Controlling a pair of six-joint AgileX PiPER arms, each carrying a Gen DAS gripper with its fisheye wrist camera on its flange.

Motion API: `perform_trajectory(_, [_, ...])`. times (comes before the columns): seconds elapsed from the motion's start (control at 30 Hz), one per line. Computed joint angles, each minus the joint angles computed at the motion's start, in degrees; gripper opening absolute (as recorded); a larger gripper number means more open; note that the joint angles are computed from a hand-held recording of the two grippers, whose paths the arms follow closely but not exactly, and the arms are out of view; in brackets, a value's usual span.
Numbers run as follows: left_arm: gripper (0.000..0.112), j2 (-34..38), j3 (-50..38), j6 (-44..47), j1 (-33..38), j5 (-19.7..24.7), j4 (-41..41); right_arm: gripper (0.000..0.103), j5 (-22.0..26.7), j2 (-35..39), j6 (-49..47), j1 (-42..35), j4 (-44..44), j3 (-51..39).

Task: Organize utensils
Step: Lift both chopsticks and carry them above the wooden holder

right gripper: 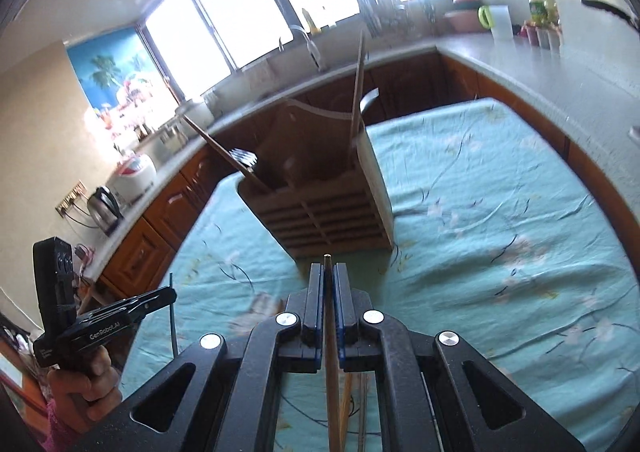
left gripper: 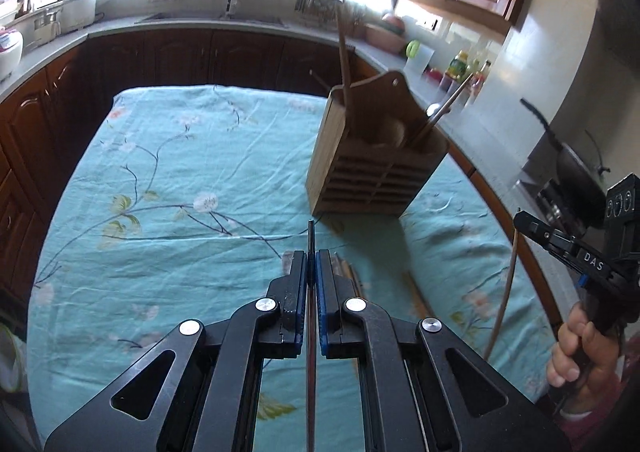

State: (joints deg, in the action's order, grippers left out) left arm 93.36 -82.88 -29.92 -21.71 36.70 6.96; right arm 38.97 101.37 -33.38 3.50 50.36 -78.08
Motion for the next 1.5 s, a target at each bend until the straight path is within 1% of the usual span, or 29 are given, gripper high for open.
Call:
perform_trajectory(0.23, [0.004,-5.40,0.83,-1.25,-0.42,-0.78,0.99,0.004,-0.21,-5.64,-2.34,-2.18,3.16,0.76])
perform_trajectory(0.37, [0.004,-6.51,0.22,-2.56,-0.61,-1.24,2.59,0.004,-1.09,-7.30,-3.27,-2.86,4.62,0.42])
perform_trajectory(0.6, [0.004,-6.63,-1.40,-4.40,-1.28,-1.45,4.85,0.004,-1.47,-7.21,-2.75,-3.04,4.46,-1.50])
perform_trajectory(0.97, [0.004,-5.78,-4.15,-5.17,-1.22,-1.69,5.97,0.004,-2.27,-6.31,-2.00,-2.30,4.26,-3.27])
perform_trajectory(1.1, [0.004,-4.06,-8.03,-5.27,-1.49,-0.95,6.73,0.004,-2.67,-5.54,-1.50,-2.09,3.79,-4.93])
perform_trajectory(1.23, [0.004,-1.68,-13.35,-5.19,-1.77,-0.13,8.02,0.004,-2.63,-3.84,0.08,-2.10,2.76,-8.46])
perform_trajectory(1.37, [0.004,2.33,-21.37,-3.83,-1.54,1.85,8.31,0.004,-2.63,-1.63,1.80,-2.43,2.11,-13.17])
perform_trajectory(1.5, [0.004,7.13,-30.73,-2.21,-0.85,3.83,7.82,0.004,-2.16,3.05,6.45,-2.48,-0.91,-22.25])
